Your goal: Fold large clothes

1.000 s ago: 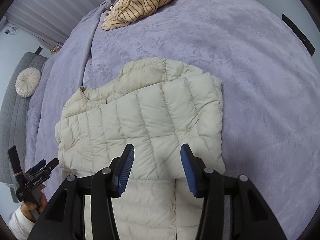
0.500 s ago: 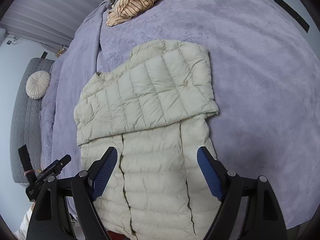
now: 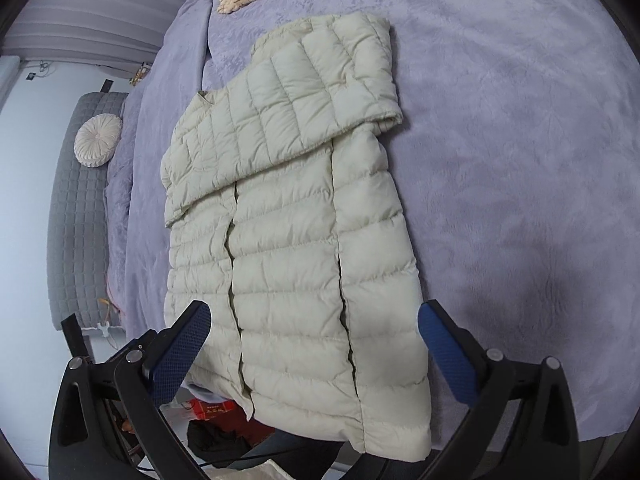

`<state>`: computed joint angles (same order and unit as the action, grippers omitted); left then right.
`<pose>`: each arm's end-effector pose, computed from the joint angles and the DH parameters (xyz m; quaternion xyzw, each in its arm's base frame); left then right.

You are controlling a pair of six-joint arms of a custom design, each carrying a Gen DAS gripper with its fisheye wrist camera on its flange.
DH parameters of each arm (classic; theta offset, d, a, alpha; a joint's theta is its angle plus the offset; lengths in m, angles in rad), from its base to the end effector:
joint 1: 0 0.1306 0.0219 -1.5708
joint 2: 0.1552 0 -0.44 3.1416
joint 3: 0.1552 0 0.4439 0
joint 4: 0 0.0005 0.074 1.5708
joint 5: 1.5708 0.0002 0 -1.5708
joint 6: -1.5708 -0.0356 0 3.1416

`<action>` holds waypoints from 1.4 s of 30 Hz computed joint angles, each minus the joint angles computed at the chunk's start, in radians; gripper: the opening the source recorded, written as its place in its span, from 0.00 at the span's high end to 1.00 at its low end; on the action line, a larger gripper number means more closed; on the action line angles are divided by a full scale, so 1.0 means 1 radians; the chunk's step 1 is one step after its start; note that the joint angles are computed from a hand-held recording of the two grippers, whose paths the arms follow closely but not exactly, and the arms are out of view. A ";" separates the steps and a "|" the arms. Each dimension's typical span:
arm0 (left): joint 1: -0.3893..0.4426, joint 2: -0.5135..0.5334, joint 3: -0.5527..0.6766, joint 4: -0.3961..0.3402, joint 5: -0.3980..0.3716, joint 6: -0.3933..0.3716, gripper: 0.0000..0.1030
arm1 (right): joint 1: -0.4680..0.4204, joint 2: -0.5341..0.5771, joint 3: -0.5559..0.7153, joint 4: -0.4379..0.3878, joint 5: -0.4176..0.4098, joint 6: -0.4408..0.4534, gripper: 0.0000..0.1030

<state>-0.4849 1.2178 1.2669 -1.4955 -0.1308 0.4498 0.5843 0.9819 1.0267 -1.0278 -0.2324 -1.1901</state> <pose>0.3489 -0.1791 0.4753 0.0134 0.9959 0.0303 0.0848 0.2798 0.1943 0.4592 0.2515 0.9174 0.2932 0.0957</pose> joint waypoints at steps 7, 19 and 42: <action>0.116 -0.042 -0.101 0.048 0.128 -0.197 0.00 | 0.100 -0.111 -0.144 0.097 -0.005 -0.197 0.00; 0.233 0.002 -0.200 0.072 0.466 -0.440 0.00 | 0.331 -0.154 -0.301 0.311 0.139 -0.533 0.00; 0.310 0.046 -0.066 -0.095 0.702 -0.659 0.90 | 0.432 -0.117 -0.289 0.586 0.368 -0.661 0.89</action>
<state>-0.1747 1.2635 1.2012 -1.5909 0.5709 -0.2097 1.0165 0.8654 0.7374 -0.4420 0.1359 -1.8510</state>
